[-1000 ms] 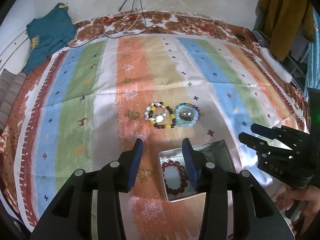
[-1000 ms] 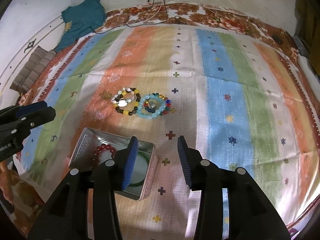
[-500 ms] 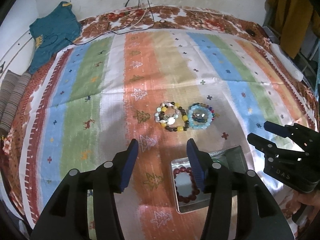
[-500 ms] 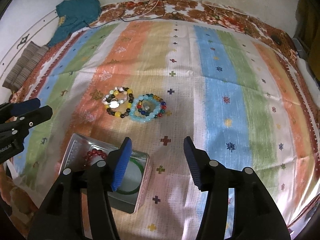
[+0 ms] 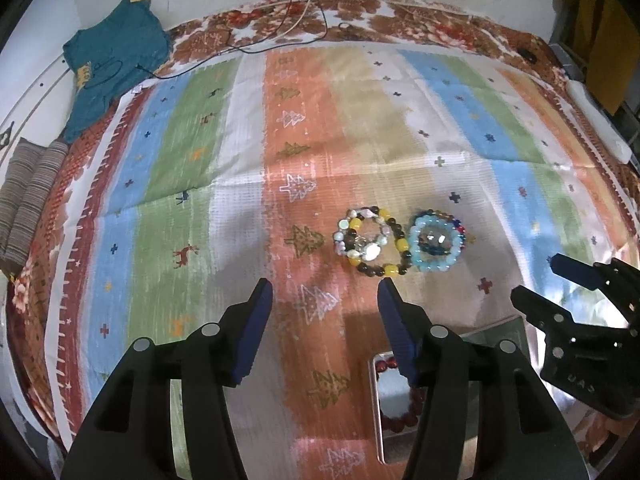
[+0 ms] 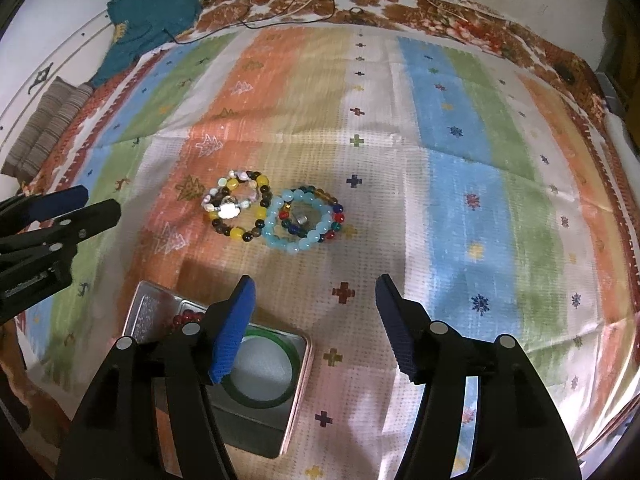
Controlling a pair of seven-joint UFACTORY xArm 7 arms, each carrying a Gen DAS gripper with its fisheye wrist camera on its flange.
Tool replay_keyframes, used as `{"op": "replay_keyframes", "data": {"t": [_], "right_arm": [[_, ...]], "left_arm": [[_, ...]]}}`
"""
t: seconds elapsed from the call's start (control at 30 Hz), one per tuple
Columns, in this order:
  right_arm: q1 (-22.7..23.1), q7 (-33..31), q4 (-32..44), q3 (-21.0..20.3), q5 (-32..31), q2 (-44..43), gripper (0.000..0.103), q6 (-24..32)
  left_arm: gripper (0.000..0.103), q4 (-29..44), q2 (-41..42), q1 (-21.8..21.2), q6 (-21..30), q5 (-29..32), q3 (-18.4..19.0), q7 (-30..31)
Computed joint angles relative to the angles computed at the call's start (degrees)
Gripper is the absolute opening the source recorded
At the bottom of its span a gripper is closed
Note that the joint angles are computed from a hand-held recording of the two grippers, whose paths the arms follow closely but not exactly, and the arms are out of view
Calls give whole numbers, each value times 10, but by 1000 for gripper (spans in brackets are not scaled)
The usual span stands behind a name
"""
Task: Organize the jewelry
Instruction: 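Move both open grippers back to the remaining bracelets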
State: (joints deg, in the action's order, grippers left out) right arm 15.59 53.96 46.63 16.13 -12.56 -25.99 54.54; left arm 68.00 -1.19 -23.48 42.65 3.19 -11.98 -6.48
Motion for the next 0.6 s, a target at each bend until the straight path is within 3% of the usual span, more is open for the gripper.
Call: {"op": "replay_keyframes", "data": {"t": [0.47,0.6], "right_arm": [[-2,-9,19,-17,9,53,62,-8],[-2,-11,27,-21,7,69,62,-4]], "left_arm": [[57,52,55,-12,6,40,3,-14],[57,77,77,-12,12,28,6,-10]]}}
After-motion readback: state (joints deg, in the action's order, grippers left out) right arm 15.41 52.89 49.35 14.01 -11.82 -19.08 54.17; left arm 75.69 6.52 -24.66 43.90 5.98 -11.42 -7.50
